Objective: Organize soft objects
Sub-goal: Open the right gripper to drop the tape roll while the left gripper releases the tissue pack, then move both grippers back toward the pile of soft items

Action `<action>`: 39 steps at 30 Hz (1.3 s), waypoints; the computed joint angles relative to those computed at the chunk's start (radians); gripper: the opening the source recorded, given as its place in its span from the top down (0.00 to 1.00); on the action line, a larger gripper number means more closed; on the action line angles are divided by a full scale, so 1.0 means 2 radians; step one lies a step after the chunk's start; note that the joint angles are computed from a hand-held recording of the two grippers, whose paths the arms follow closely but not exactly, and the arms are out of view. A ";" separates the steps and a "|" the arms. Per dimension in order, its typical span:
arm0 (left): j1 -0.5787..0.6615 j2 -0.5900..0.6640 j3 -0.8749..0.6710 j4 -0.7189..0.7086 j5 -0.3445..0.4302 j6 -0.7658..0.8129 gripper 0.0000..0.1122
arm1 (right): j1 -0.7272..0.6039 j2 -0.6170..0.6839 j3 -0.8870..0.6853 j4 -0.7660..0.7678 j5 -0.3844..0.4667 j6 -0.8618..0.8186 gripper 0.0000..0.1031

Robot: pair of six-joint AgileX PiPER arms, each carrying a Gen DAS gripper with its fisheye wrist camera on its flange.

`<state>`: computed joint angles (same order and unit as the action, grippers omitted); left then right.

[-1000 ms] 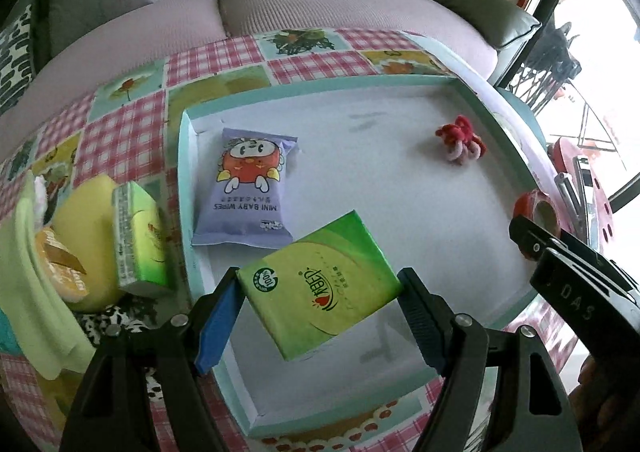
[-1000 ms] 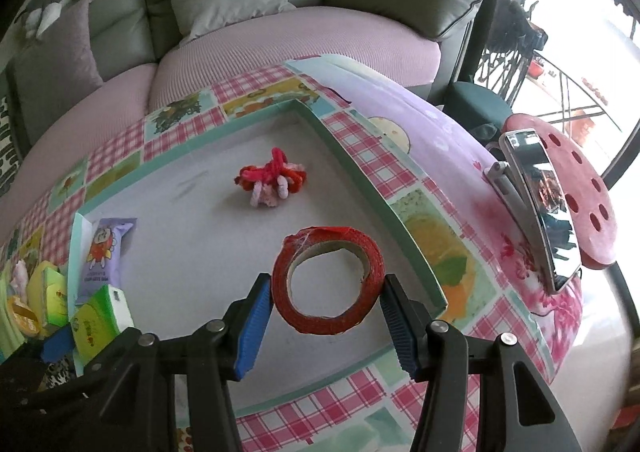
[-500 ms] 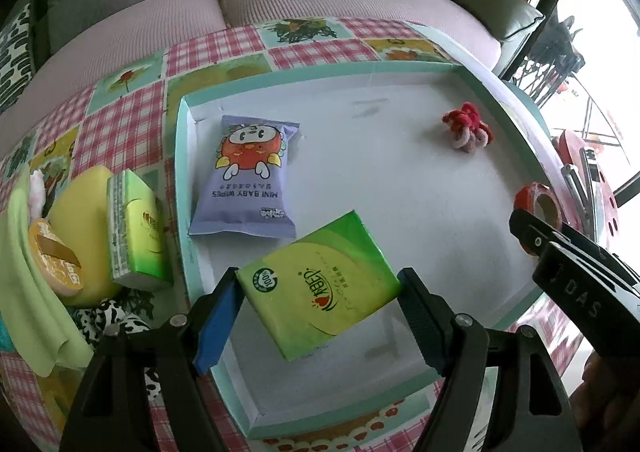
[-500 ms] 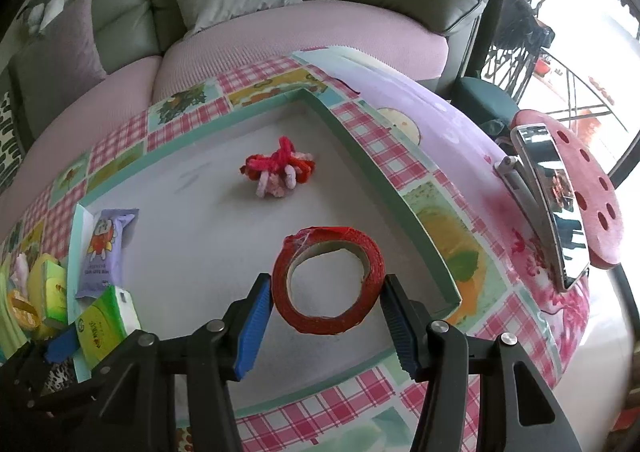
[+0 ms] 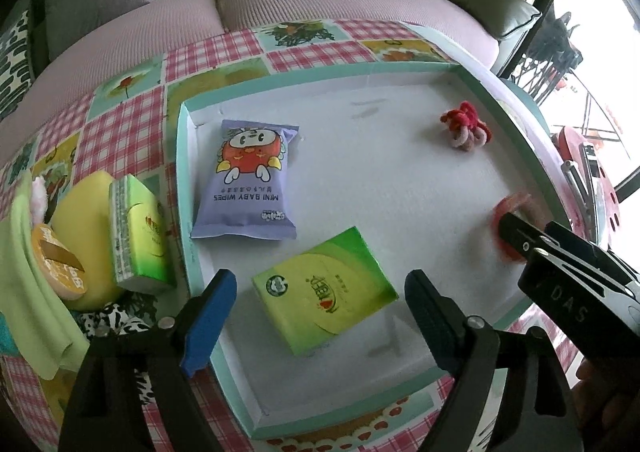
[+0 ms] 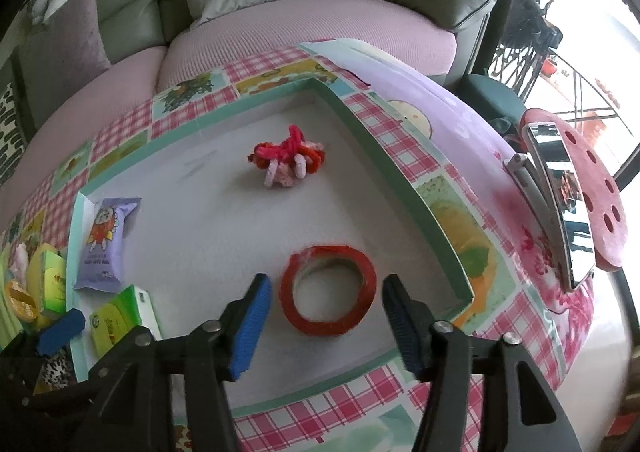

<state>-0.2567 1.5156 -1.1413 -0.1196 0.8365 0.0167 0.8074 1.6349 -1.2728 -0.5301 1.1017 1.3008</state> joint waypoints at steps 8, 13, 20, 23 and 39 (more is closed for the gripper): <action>0.007 -0.005 0.002 0.012 -0.005 -0.015 0.23 | 0.001 0.000 0.000 0.001 -0.004 -0.001 0.15; 0.010 -0.006 0.003 0.018 -0.010 -0.029 0.23 | -0.001 -0.001 0.002 0.003 -0.005 0.005 0.03; 0.001 -0.013 0.010 0.035 -0.020 -0.050 0.23 | -0.001 -0.009 0.009 0.001 -0.008 0.016 0.02; 0.000 -0.015 0.010 0.034 -0.022 -0.051 0.23 | 0.000 -0.014 0.011 -0.001 -0.005 0.021 0.02; 0.006 -0.034 0.012 0.074 -0.042 -0.094 0.22 | 0.009 -0.029 0.014 -0.016 0.007 0.033 0.02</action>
<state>-0.2442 1.4482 -1.1166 0.0287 0.7524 -0.1706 0.8251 1.5775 -1.2448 -0.5626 1.1155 1.3664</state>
